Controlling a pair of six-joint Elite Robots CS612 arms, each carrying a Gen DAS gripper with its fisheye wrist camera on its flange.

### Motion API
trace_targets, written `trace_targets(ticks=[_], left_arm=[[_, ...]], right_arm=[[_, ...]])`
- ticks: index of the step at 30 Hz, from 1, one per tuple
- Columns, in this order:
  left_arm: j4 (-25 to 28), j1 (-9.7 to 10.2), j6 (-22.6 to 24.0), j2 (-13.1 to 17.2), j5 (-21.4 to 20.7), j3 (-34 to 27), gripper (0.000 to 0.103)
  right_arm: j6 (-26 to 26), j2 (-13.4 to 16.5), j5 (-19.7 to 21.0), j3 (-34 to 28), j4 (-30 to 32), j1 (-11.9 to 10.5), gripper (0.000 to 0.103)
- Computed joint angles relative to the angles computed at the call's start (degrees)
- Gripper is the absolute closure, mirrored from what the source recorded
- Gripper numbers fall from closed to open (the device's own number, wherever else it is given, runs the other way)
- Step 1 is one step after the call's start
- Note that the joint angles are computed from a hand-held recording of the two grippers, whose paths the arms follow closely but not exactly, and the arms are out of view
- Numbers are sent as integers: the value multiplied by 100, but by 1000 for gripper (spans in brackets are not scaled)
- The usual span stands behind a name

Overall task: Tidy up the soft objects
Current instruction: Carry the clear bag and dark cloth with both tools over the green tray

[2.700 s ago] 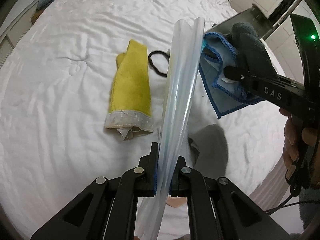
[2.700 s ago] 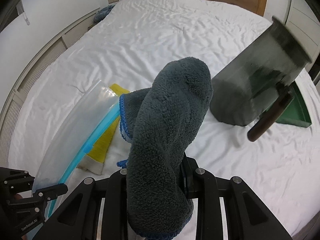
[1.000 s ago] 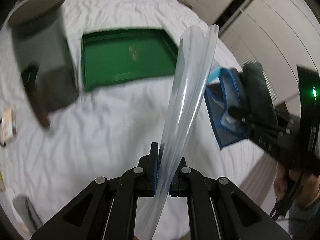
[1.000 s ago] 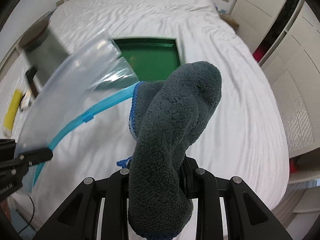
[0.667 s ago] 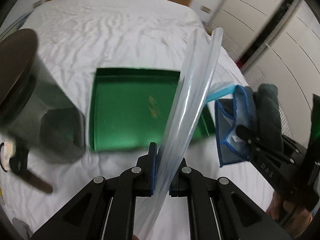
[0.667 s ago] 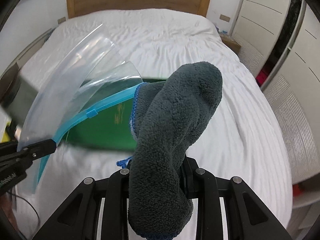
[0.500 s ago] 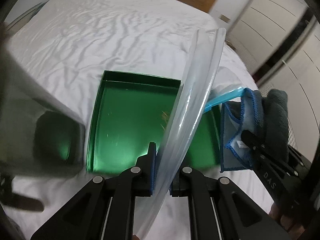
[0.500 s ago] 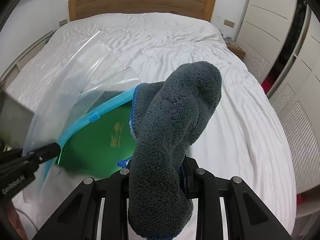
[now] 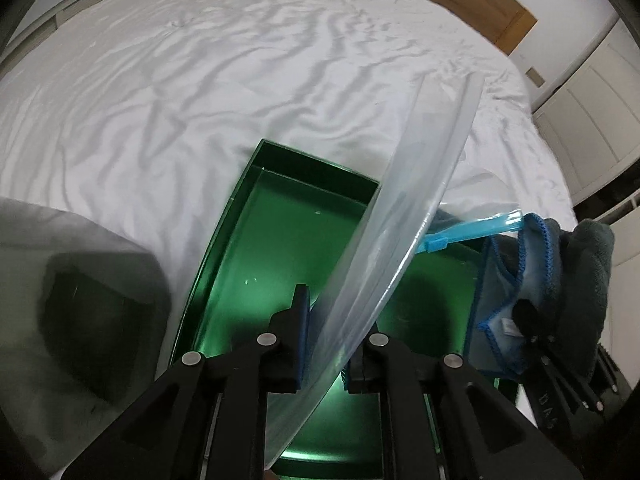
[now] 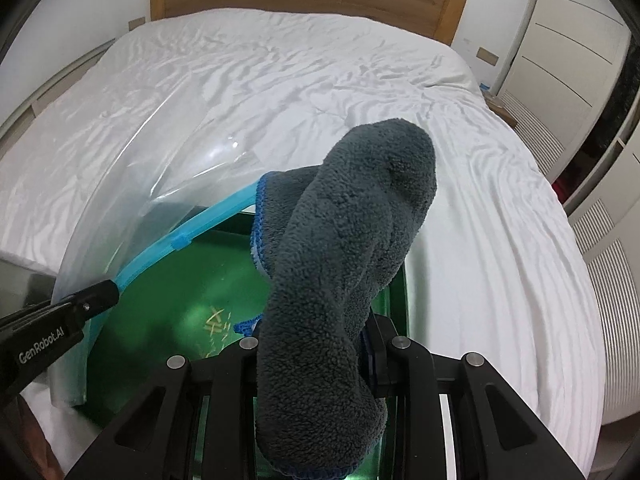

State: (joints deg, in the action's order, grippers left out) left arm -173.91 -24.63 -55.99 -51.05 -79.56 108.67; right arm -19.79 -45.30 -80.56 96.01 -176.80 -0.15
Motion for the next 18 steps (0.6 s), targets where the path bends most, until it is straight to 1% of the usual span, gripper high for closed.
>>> trace_targets(ticks=[3, 6, 9, 13, 16, 18], left_arm=[[218, 13, 2, 80, -80, -85, 93], [257, 40, -106, 147, -207, -120, 93], [174, 64, -397, 143, -215, -89, 92], [138, 94, -805, 102, -232, -30, 91], [132, 63, -991, 59, -107, 32, 91], [35, 65, -1112, 22, -149, 106, 91]], right_arm=[[38, 267, -228, -382, 237, 106, 76], [73, 477, -370, -685, 501, 163, 76], [120, 603, -416, -866, 660, 190, 76], [208, 623, -348, -905, 670, 151, 76], [275, 555, -294, -808, 597, 89, 76], [349, 508, -323, -726, 524, 52, 76]])
